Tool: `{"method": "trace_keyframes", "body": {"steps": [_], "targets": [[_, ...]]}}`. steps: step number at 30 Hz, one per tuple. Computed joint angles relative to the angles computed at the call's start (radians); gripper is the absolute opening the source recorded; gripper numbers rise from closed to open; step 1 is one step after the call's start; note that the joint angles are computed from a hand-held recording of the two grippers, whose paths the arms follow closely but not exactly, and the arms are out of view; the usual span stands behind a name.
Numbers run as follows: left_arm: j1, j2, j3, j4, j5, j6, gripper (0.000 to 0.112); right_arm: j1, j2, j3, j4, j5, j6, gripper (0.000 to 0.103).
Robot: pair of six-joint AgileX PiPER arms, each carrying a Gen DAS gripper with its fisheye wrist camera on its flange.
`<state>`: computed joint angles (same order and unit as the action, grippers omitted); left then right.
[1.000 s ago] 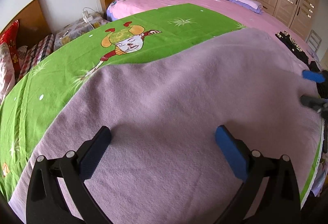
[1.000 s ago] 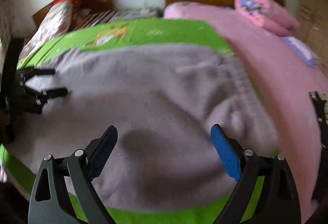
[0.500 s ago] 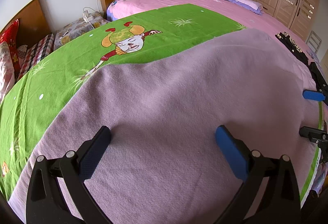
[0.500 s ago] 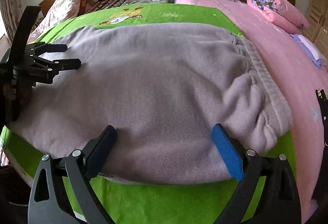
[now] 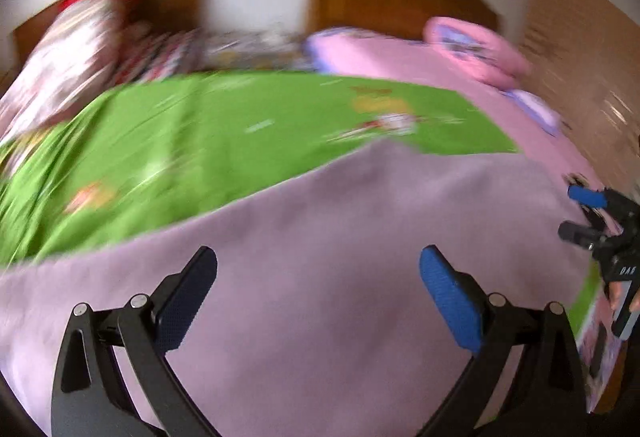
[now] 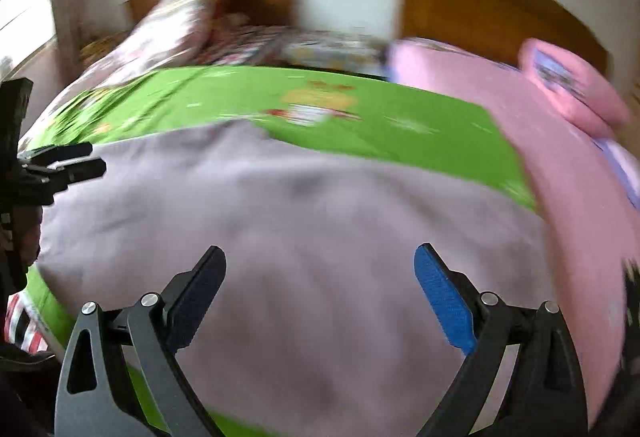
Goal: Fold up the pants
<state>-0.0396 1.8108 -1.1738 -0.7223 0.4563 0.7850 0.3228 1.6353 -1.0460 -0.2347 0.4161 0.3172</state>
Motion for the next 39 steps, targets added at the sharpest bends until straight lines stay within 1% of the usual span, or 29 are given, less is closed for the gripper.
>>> {"method": "trace_keyframes", "body": {"steps": [3, 5, 6, 7, 8, 9, 10, 11, 13, 14, 15, 16, 17, 19, 21, 24, 25, 26, 27, 28, 29, 30, 32, 33, 34, 35, 36, 37, 39], "targets": [[0.066, 0.018, 0.034, 0.083, -0.008, -0.077, 0.101, 0.065, 0.223, -0.249, 0.165, 0.039, -0.245, 0.091], [0.071, 0.025, 0.07, 0.058, -0.049, -0.039, 0.101, 0.079, 0.366, -0.424, 0.306, 0.101, -0.393, 0.091], [0.062, 0.016, 0.083, 0.07, -0.066, -0.04, 0.101, 0.081, 0.439, -0.512, 0.347, 0.141, -0.426, 0.091], [0.041, 0.017, 0.089, 0.123, -0.092, -0.081, 0.101, 0.083, 0.477, -0.561, 0.349, 0.172, -0.424, 0.091], [0.03, 0.019, 0.088, 0.171, -0.105, -0.123, 0.101, 0.086, 0.523, -0.606, 0.312, 0.202, -0.391, 0.091], [0.018, 0.022, 0.086, 0.22, -0.117, -0.166, 0.101, 0.078, 0.55, -0.62, 0.303, 0.206, -0.39, 0.093], [0.003, 0.025, 0.084, 0.275, -0.126, -0.22, 0.101, 0.068, 0.543, -0.595, 0.335, 0.169, -0.396, 0.093], [0.001, 0.028, 0.078, 0.291, -0.124, -0.235, 0.101, 0.056, 0.53, -0.564, 0.373, 0.141, -0.412, 0.093], [0.002, 0.033, 0.071, 0.267, -0.118, -0.215, 0.101, 0.041, 0.512, -0.529, 0.333, 0.111, -0.335, 0.093], [0.013, 0.035, 0.068, 0.209, -0.107, -0.159, 0.101, 0.035, 0.505, -0.515, 0.274, 0.095, -0.238, 0.092], [0.042, 0.034, 0.067, 0.111, -0.081, -0.063, 0.101, 0.036, 0.5, -0.515, 0.207, 0.095, -0.139, 0.092], [0.087, 0.014, 0.071, 0.011, -0.026, 0.016, 0.101, 0.031, 0.497, -0.525, 0.13, 0.119, -0.042, 0.092], [0.135, -0.016, 0.093, -0.089, 0.002, 0.111, 0.101, 0.039, 0.497, -0.548, 0.07, 0.155, 0.014, 0.093], [0.226, -0.069, 0.124, -0.197, 0.027, 0.223, 0.101, 0.079, 0.489, -0.573, 0.069, 0.151, 0.006, 0.093], [0.323, -0.084, 0.12, -0.146, -0.015, 0.177, 0.101, 0.118, 0.506, -0.64, 0.201, 0.167, -0.158, 0.095], [0.433, -0.017, 0.059, 0.012, 0.018, 0.014, 0.101, 0.218, 0.618, -0.864, 0.333, 0.261, -0.383, 0.095], [0.474, 0.019, 0.043, 0.034, 0.034, 0.001, 0.101, 0.264, 0.679, -0.964, 0.348, 0.285, -0.434, 0.095], [0.498, 0.044, 0.041, 0.026, 0.035, 0.029, 0.101, 0.286, 0.733, -1.064, 0.34, 0.339, -0.446, 0.095], [0.522, 0.052, 0.044, -0.018, 0.061, 0.096, 0.101, 0.315, 0.788, -1.164, 0.314, 0.392, -0.438, 0.095], [0.532, 0.047, 0.046, -0.046, 0.073, 0.123, 0.101, 0.339, 0.857, -1.264, 0.288, 0.424, -0.432, 0.095], [0.535, 0.038, 0.051, -0.037, 0.074, 0.11, 0.101, 0.352, 0.906, -1.352, 0.268, 0.489, -0.413, 0.095], [0.527, 0.033, 0.054, 0.006, 0.063, 0.08, 0.101, 0.359, 0.942, -1.401, 0.249, 0.525, -0.391, 0.096], [0.534, 0.036, 0.051, 0.012, 0.067, 0.086, 0.101, 0.342, 0.941, -1.378, 0.309, 0.521, -0.382, 0.097], [0.532, 0.032, 0.045, 0.052, 0.072, 0.043, 0.101, 0.334, 0.917, -1.321, 0.329, 0.487, -0.384, 0.097], [0.531, 0.018, 0.053, 0.119, 0.05, -0.016, 0.101, 0.335, 0.905, -1.305, 0.308, 0.489, -0.37, 0.097], [0.541, 0.008, 0.063, 0.146, 0.028, -0.035, 0.101, 0.338, 0.91, -1.329, 0.283, 0.519, -0.348, 0.097], [0.568, -0.01, 0.071, 0.133, 0.013, -0.02, 0.101, 0.343, 0.916, -1.361, 0.254, 0.555, -0.306, 0.097], [0.601, -0.025, 0.071, 0.08, 0.026, 0.025, 0.101, 0.351, 0.919, -1.381, 0.233, 0.559, -0.27, 0.097], [0.66, -0.03, 0.052, -0.005, 0.035, 0.082, 0.101, 0.352, 0.912, -1.381, 0.276, 0.53, -0.282, 0.097]]}}
